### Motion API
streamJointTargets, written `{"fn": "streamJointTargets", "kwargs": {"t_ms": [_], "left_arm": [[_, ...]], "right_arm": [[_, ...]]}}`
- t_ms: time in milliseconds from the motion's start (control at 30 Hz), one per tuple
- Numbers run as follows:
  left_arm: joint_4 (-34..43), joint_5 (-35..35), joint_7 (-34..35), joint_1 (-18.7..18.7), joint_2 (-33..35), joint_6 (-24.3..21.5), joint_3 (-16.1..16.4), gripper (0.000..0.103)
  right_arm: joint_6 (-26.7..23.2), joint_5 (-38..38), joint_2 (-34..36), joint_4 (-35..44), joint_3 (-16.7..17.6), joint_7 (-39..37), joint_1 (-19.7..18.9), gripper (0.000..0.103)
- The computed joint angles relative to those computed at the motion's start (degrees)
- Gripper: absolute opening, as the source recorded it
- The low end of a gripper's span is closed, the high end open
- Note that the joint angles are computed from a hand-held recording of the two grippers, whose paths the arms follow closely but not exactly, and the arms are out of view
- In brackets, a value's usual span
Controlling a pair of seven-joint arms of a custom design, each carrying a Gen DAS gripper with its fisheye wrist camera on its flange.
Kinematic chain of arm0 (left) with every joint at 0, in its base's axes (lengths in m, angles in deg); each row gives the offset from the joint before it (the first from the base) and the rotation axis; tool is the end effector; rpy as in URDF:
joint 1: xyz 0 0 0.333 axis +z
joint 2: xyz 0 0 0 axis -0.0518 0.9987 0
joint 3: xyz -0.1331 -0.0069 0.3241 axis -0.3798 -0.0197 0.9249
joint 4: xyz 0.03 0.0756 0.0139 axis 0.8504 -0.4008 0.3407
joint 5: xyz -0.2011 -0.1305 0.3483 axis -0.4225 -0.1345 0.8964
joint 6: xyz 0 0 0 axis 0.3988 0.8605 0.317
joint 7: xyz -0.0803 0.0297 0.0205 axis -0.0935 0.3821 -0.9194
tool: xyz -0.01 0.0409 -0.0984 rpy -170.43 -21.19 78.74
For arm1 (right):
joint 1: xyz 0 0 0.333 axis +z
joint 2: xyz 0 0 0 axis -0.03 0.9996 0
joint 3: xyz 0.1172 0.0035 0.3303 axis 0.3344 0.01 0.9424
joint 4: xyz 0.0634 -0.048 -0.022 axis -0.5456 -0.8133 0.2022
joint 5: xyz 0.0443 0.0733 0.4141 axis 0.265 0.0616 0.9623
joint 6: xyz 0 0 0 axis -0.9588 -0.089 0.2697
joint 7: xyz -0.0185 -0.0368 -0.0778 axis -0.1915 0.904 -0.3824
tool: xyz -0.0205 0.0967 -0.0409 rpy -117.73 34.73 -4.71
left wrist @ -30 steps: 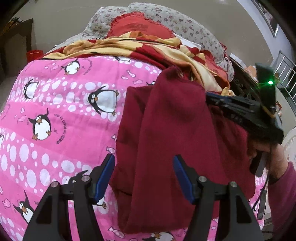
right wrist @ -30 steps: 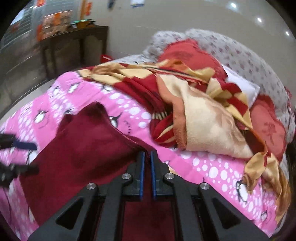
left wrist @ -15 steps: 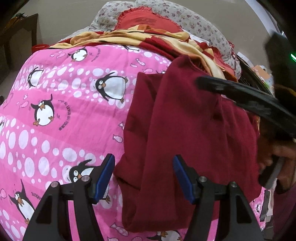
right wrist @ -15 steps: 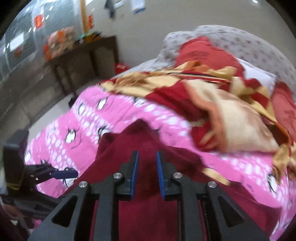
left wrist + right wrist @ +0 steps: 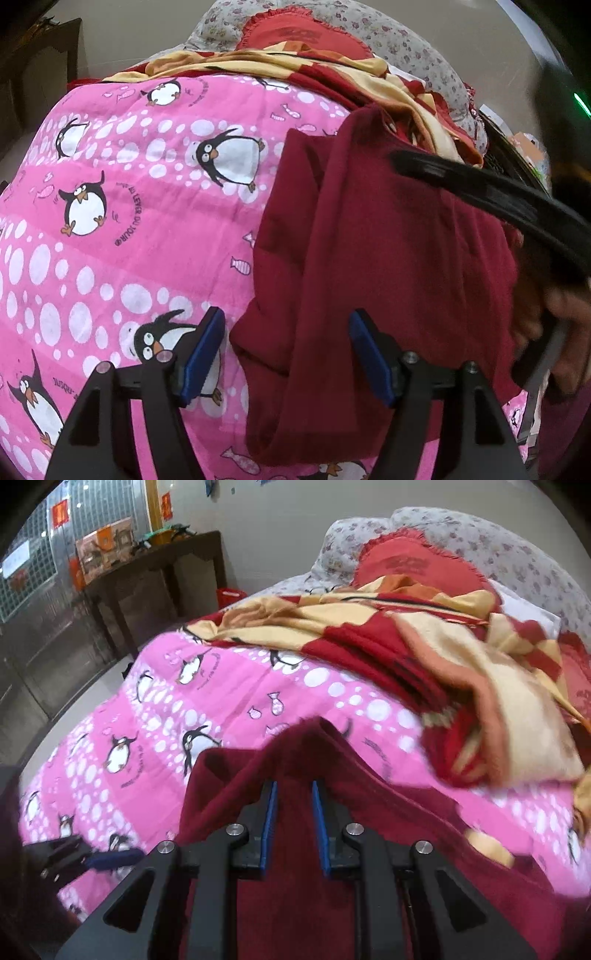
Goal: Fold small clothes
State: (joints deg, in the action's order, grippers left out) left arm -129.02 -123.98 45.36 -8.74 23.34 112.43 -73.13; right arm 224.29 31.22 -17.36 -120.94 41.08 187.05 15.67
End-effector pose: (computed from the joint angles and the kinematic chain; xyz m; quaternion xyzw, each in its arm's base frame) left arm 0.5839 -0.1508 0.4600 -0.5552 0.7724 -0.3083 0.0039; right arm 0.5876 0.2403 0.5253 -0.7064 0.6232 -0.2108 0.2610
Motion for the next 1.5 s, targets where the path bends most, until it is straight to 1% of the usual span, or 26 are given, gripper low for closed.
{"fn": "streamJointTargets", "kwargs": {"t_ms": [67, 133, 200, 267, 367, 400, 433, 467, 533, 567, 633, 700, 733, 800, 867, 967, 1033, 1100, 1167, 1267, 1333, 1367, 1400, 1433, 1467, 1500], "left_arm": [[0.0, -0.5, 0.3, 0.1, 0.1, -0.2, 0.1, 0.076], [-0.1, -1.0, 0.5, 0.2, 0.2, -0.2, 0.1, 0.077], [-0.3, -1.1, 0.5, 0.2, 0.2, 0.1, 0.0, 0.078], [-0.8, -1.0, 0.7, 0.1, 0.0, 0.8, -0.1, 0.079], [-1.2, -0.3, -0.1, -0.1, -0.2, 1.5, -0.2, 0.079], [-1.2, -0.3, -0.4, -0.2, -0.3, 1.5, -0.2, 0.079], [-1.3, -0.3, -0.5, -0.2, -0.5, 1.3, -0.1, 0.079], [-1.4, -0.4, -0.4, -0.2, -0.7, 1.2, 0.0, 0.079], [-2.0, -1.6, 0.9, -0.2, -1.4, 1.0, 0.2, 0.079], [-2.3, -2.6, 1.9, -0.2, -1.7, 1.2, 0.3, 0.079], [-2.8, -5.9, 4.3, -0.2, -1.9, 1.4, 0.7, 0.079], [-2.6, -7.8, 5.2, 0.1, -1.6, 0.2, 1.1, 0.079], [-2.5, -8.2, 5.0, 0.2, -1.4, -0.3, 1.1, 0.079], [-2.8, -10.4, 6.0, 0.4, -1.4, -0.3, 1.2, 0.08], [-2.7, -11.8, 6.9, 0.6, -1.6, -1.1, 1.3, 0.08], [-3.0, -13.5, 8.0, 1.0, -1.8, -2.0, 1.5, 0.08], [-3.4, -14.6, 9.4, 1.1, -2.0, -2.2, 1.7, 0.08], [-3.8, -16.0, 10.9, 1.3, -2.3, -2.5, 1.8, 0.08], [-4.1, -16.9, 12.0, 1.3, -2.5, -2.6, 2.0, 0.08], [-4.5, -17.7, 13.0, 1.4, -2.7, -2.5, 2.1, 0.08], [-4.7, -18.1, 13.5, 1.5, -2.9, -2.9, 2.2, 0.08], [-4.8, -18.4, 13.8, 1.5, -3.0, -3.1, 2.3, 0.08], [-4.9, -18.7, 14.2, 1.6, -3.1, -3.3, 2.4, 0.082], [-5.2, -19.0, 14.7, 1.6, -3.4, -3.5, 2.5, 0.083], [-5.2, -18.9, 14.7, 1.5, -3.4, -3.2, 2.4, 0.084], [-5.1, -18.6, 14.5, 1.3, -3.4, -2.4, 2.2, 0.084]], "right_arm": [[1.5, -4.5, -4.8, -5.0, -0.3, 5.5, -0.6, 0.018], [1.8, -11.2, -11.1, -11.3, 0.6, 13.9, -3.2, 0.018], [-0.7, -17.7, -16.8, -16.2, 2.9, 21.9, -7.6, 0.018], [-3.8, -20.6, -21.5, -20.0, 4.3, 27.5, -11.5, 0.018], [-9.8, -19.9, -24.9, -23.3, 4.3, 32.2, -15.6, 0.018], [-10.7, -17.0, -24.4, -23.8, 2.7, 31.2, -15.5, 0.018], [-8.7, -11.8, -23.9, -24.9, -0.1, 28.3, -14.5, 0.018], [-6.8, -10.6, -24.5, -25.7, -0.8, 28.5, -14.6, 0.018], [-10.7, -11.2, -24.4, -23.1, 2.3, 28.6, -16.0, 0.018], [-11.1, -13.2, -24.4, -22.0, 3.9, 29.6, -16.5, 0.018], [-6.8, -13.6, -22.9, -19.8, 4.8, 29.0, -14.7, 0.023], [-3.1, -8.0, -18.7, -16.4, 3.2, 22.2, -10.2, 0.044], [-1.3, -2.0, -15.4, -13.9, 1.6, 15.8, -6.5, 0.049], [0.2, 8.7, -9.3, -8.8, 0.3, 5.7, -1.8, 0.051], [-0.5, 15.0, -3.2, -2.8, 0.9, 0.4, 0.2, 0.051], [-4.2, 9.1, 4.2, 5.9, 1.2, 6.2, 1.7, 0.058], [-7.5, 8.5, 8.3, 11.0, 0.8, 8.1, 2.7, 0.062], [-9.8, 4.5, 10.0, 13.6, -0.3, 11.1, 4.7, 0.085], [-14.5, 0.5, 12.0, 16.8, -1.0, 11.9, 6.3, 0.092], [-23.8, -7.0, 15.8, 22.7, -2.1, 12.2, 9.6, 0.093], [-24.9, -11.6, 15.5, 22.1, -3.0, 13.8, 11.0, 0.083], [-25.0, -14.1, 14.6, 20.9, -3.5, 15.4, 11.5, 0.06], [-23.2, -15.1, 12.4, 18.2, -3.5, 16.1, 11.1, 0.04], [-20.0, -12.7, 10.8, 15.9, -2.8, 15.2, 9.5, 0.032], [-15.8, -7.8, 8.6, 12.9, -1.9, 13.2, 7.3, 0.015], [-10.9, -1.6, 5.9, 9.2, -1.0, 10.9, 5.1, 0.015]]}}
